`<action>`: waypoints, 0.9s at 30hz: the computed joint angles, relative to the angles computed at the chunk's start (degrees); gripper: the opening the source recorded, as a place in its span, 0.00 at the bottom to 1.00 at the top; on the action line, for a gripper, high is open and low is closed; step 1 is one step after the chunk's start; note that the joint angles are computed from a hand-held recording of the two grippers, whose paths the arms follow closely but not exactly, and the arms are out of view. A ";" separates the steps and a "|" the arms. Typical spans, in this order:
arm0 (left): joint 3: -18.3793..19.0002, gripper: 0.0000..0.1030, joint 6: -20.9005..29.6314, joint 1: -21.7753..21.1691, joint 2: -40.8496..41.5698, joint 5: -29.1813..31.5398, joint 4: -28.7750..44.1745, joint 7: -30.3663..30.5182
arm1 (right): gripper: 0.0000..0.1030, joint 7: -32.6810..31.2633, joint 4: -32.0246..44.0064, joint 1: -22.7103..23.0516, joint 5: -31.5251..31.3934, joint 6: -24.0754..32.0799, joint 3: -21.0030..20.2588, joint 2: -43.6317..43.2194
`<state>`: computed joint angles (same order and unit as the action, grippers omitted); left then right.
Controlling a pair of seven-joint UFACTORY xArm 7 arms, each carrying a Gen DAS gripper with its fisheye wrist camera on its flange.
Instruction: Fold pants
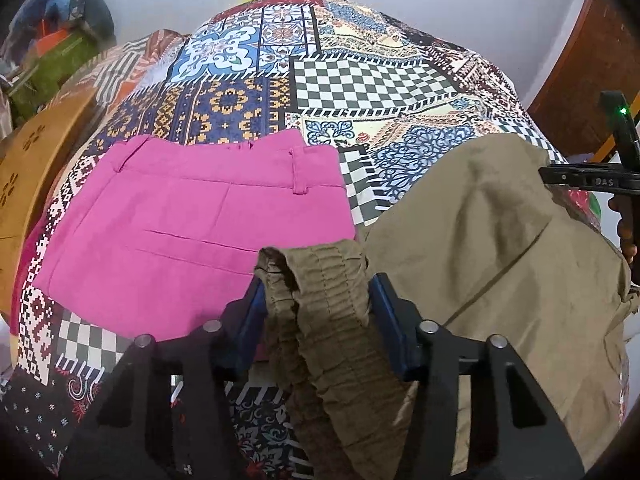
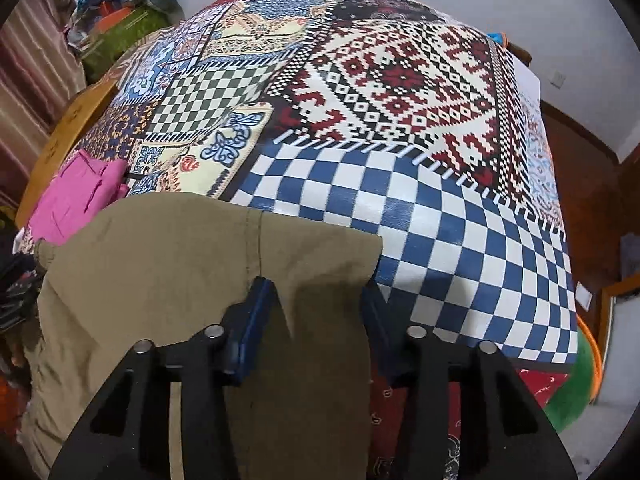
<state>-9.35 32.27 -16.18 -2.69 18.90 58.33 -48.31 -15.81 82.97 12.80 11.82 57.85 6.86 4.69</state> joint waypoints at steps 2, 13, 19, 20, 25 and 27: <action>-0.16 0.38 -0.31 -0.15 -0.47 0.21 -0.09 0.16 | 0.21 0.09 -0.38 0.49 -1.40 -1.23 0.26 -0.24; -0.96 0.13 -0.87 0.38 -4.38 1.42 0.01 -0.77 | 0.07 2.38 -1.33 2.03 -2.75 -7.54 0.68 -4.75; -2.40 0.12 -0.05 1.22 -6.74 3.22 2.31 -1.56 | 0.07 2.92 -0.22 2.59 -2.33 -9.70 0.93 -8.14; -2.65 0.12 0.10 1.31 -7.26 3.42 2.65 -1.69 | 0.07 2.66 -0.55 2.65 -2.04 -9.97 0.85 -9.06; -4.17 0.12 1.64 1.33 -10.59 3.39 3.85 -1.35 | 0.06 1.80 -3.17 3.04 -0.73 -10.93 0.49 -14.74; -4.81 0.12 2.54 1.10 -12.15 2.86 3.79 -0.86 | 0.06 1.15 -4.99 3.28 0.39 -11.08 -0.01 -17.46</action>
<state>-14.16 34.81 -15.07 -14.84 21.76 62.12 -49.17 -14.66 77.98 16.08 12.21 46.77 6.85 -12.77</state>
